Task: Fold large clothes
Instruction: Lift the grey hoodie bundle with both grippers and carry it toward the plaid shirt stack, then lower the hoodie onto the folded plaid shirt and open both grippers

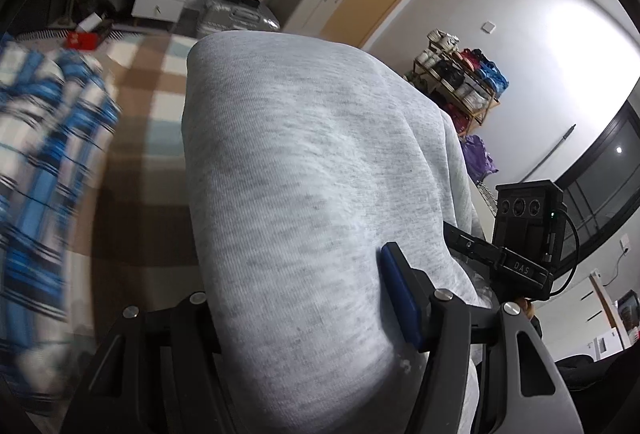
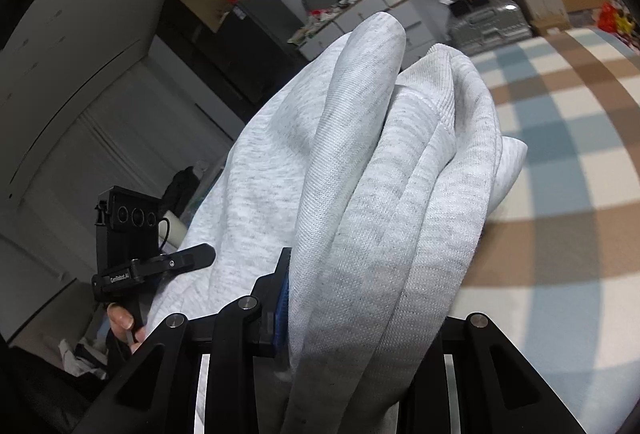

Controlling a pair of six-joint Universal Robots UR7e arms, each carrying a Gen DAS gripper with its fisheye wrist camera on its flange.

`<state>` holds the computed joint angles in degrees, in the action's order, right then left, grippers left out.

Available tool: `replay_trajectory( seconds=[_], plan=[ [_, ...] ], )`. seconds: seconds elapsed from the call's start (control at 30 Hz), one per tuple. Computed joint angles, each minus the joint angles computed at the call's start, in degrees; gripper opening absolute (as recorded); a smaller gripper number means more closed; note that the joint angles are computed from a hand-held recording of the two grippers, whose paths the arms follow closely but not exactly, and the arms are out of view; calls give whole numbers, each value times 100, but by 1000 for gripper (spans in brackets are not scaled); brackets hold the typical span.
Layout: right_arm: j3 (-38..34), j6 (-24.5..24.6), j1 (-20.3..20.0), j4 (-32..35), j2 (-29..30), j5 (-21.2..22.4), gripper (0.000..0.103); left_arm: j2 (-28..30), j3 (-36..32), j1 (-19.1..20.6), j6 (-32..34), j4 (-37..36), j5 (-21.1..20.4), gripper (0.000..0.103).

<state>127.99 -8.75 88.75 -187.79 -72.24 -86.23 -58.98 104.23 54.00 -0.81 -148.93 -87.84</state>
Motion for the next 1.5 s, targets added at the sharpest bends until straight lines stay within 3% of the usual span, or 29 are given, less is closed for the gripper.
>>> replay_trajectory(
  seconds=[0.17, 0.43, 0.6, 0.67, 0.73, 0.77, 0.87, 0.97, 1.07, 1.13, 1.23, 1.33, 1.5],
  plan=[
    [-847, 255, 576, 136, 748, -107, 29, -404, -439, 83, 187, 733, 363, 59],
    [-3096, 824, 1523, 483, 2667, -300, 29, -706, -1752, 620, 677, 2134, 989, 59],
    [-4432, 1206, 1727, 824, 3796, -243, 30, -579, -2286, 978, 855, 2553, 1388, 65],
    [-4820, 1125, 1776, 946, 4195, -519, 35, -393, -2379, 1188, 769, 2584, 1601, 69],
    [-5287, 1366, 1691, 1692, 4571, -734, 39, -101, -2450, 1421, 367, 2805, 2064, 72],
    [-5414, 1528, 1589, 1882, 4720, -690, 41, -5, -2416, 1544, 191, 2753, 2054, 77],
    [-5299, 1460, 1400, 1698, 4718, -205, 44, -218, -1939, 1760, 323, 1971, 1485, 77],
    [-5349, 1142, 1420, 1947, 4651, -325, 45, -430, -1492, 1627, 522, 1478, 1948, 77],
    [-5402, 1211, 1392, 2130, 4639, -233, 47, -665, -993, 1334, 743, 847, 2768, 77],
    [-5274, 1281, 1305, 2146, 4549, -80, 49, -877, -667, 1206, 1005, 321, 2971, 77],
    [-4974, 1600, 1190, 2197, 4346, 290, 49, -1062, -438, 1191, 1126, -164, 2785, 77],
    [-4603, 1630, 1092, 1823, 4153, 425, 50, -1021, -151, 1158, 1461, -571, 2548, 77],
    [-4356, 1399, 1051, 1704, 4028, 36, 56, -675, -214, 1289, 2023, -781, 2370, 77]
  ],
)
